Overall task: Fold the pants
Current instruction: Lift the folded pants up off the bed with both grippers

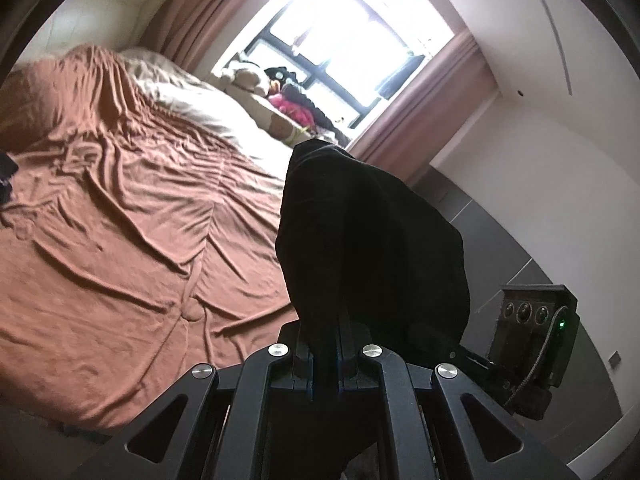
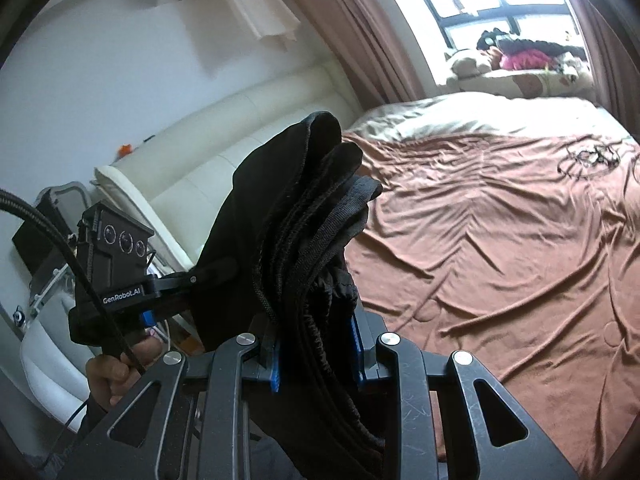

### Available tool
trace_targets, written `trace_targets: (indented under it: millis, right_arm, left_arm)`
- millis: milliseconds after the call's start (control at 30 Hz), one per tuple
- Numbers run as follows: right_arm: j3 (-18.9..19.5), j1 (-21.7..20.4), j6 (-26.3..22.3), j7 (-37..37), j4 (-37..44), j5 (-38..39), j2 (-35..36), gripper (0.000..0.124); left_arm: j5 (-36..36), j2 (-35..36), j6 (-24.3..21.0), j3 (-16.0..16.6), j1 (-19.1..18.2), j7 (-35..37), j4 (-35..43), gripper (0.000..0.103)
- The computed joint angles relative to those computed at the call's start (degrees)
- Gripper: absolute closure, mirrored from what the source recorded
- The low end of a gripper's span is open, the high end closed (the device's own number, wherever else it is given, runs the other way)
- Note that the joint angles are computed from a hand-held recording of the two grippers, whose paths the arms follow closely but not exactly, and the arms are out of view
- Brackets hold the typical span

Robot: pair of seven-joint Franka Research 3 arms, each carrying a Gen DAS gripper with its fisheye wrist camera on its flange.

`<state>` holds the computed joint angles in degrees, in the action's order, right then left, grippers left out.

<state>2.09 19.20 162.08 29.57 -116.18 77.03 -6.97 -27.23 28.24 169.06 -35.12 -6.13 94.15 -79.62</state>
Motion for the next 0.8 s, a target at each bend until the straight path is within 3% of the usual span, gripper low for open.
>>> trace_targets:
  millis: [233,433,800]
  right_arm:
    - [0.11,1.18,0.39,-8.88,-1.69,8.17,-1.60,0.101]
    - [0.58,0.90,-0.22,-10.37,-0.14,8.08,-0.02,0.101]
    - [2.57,1.30,-0.34,-9.04,5.29,5.13,4.74,0.101]
  left_arm:
    - [-5.63,-6.03,2.97,-4.23,4.84,4.94,-6.68,0.096]
    - [-14.08,-10.63,4.60,-5.76,7.90,11.16,-10.85,0.096]
    - [-32.85,-17.80,2.97,-3.13,10.86,25.51,-14.51,0.097]
